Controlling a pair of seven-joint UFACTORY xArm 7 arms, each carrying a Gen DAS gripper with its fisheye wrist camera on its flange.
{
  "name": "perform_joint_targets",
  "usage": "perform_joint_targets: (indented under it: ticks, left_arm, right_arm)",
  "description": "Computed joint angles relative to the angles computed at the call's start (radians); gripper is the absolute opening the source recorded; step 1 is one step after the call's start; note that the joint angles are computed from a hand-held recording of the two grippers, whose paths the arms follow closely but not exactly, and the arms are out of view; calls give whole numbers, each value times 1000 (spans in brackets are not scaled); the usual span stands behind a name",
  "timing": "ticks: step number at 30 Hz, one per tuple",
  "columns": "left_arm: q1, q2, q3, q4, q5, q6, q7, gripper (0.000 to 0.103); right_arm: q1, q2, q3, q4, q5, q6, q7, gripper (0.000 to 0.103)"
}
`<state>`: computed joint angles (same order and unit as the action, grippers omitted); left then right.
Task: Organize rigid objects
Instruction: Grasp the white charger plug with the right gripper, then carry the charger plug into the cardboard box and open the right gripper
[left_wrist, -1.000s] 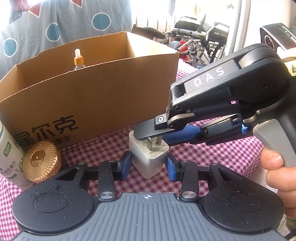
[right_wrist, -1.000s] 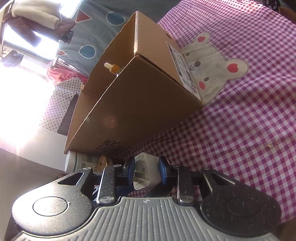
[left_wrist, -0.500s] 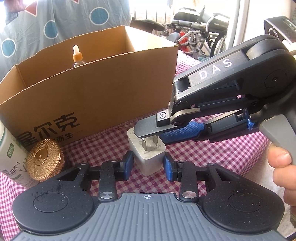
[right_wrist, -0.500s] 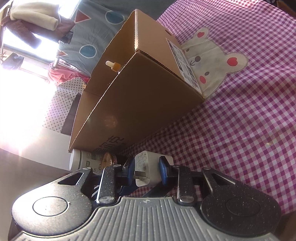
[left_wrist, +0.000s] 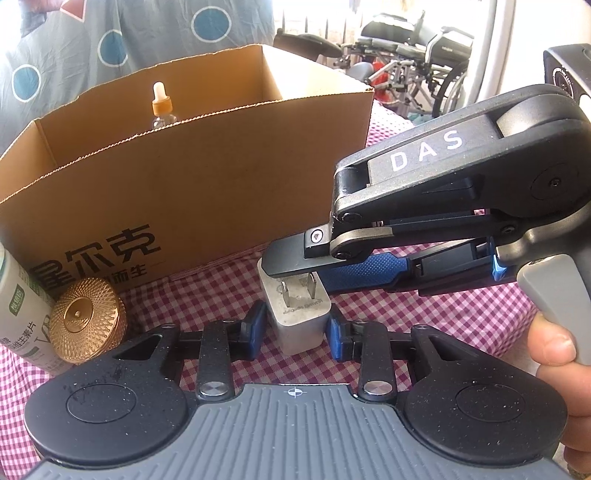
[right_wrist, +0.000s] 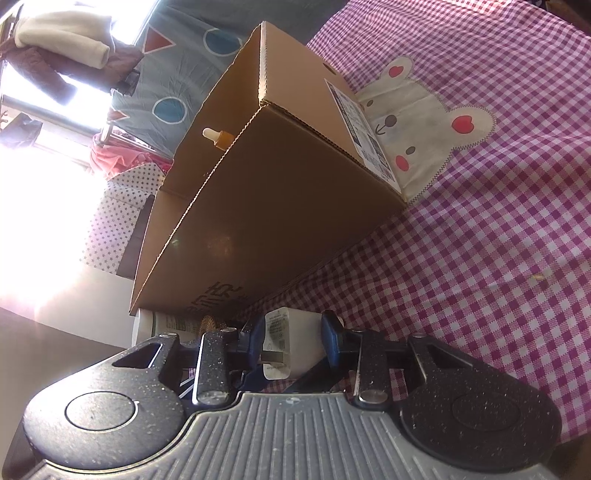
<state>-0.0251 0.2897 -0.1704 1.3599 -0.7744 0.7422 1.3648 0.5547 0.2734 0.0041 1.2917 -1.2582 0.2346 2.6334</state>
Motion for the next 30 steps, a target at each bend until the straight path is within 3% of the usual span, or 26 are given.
perform_joint_targets:
  ticks: [25,30]
  left_arm:
    - [11,-85,24,-61,-100,-11,74,30]
    - [17,-103,39,-55,-147,12,94,30]
  right_arm:
    - [29,-9,17,47,29,67,-75,36]
    - [39,-3,36,93,75,126,-155,36]
